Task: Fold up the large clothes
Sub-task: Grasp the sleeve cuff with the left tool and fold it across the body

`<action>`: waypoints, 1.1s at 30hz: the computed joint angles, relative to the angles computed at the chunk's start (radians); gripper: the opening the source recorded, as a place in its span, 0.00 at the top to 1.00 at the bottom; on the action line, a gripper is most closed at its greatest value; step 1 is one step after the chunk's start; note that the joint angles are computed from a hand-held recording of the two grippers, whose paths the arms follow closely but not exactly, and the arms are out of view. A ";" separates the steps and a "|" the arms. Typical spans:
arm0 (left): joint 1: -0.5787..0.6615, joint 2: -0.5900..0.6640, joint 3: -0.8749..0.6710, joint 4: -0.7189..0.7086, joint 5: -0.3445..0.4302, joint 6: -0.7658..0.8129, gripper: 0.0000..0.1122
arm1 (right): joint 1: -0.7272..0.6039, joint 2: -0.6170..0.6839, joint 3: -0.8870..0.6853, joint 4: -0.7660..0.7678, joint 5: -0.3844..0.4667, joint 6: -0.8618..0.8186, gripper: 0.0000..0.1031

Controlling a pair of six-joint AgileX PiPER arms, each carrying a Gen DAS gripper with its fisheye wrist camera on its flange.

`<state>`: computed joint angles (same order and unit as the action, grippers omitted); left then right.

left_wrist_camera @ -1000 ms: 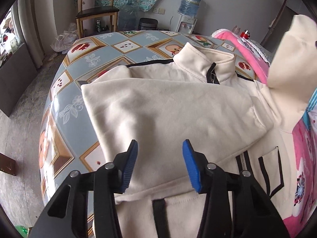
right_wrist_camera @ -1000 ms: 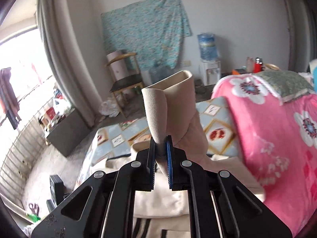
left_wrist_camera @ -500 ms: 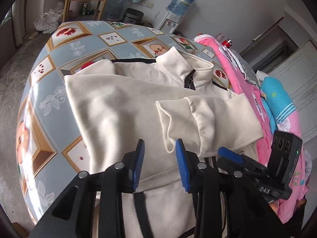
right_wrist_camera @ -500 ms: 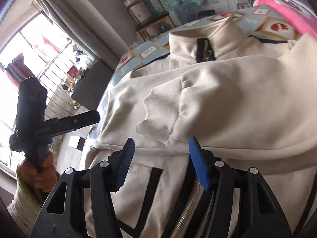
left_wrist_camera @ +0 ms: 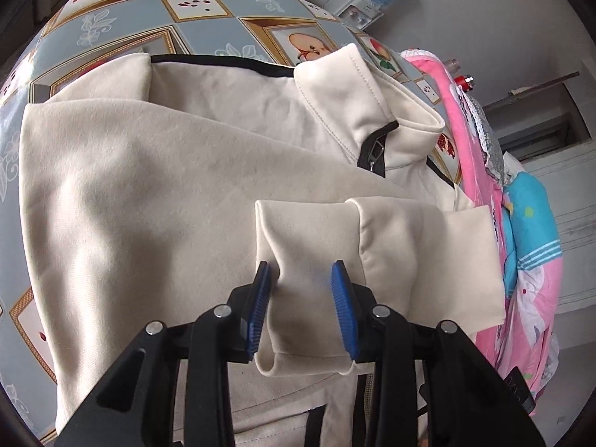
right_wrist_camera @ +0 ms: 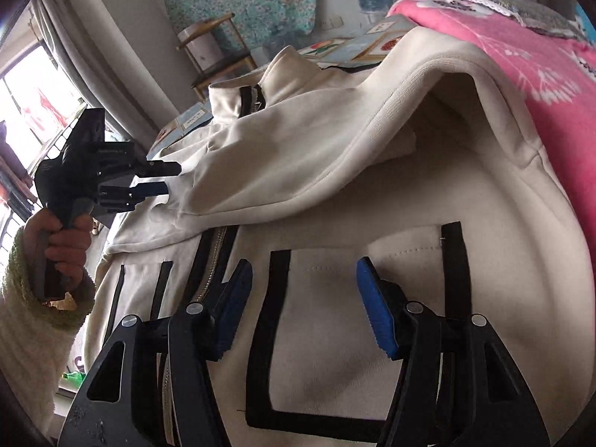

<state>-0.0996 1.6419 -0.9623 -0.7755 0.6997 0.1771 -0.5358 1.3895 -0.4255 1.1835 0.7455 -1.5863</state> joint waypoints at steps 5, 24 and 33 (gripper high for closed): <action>-0.002 -0.019 -0.003 0.044 -0.014 -0.093 0.54 | 0.020 0.023 0.003 0.041 -0.010 -0.042 0.44; -0.103 -0.321 -0.070 0.573 0.030 -0.394 0.95 | 0.098 -0.060 0.043 0.052 -0.130 0.002 0.45; 0.166 -0.264 0.065 0.460 0.045 -0.201 0.95 | 0.103 -0.120 0.021 -0.132 -0.147 0.189 0.45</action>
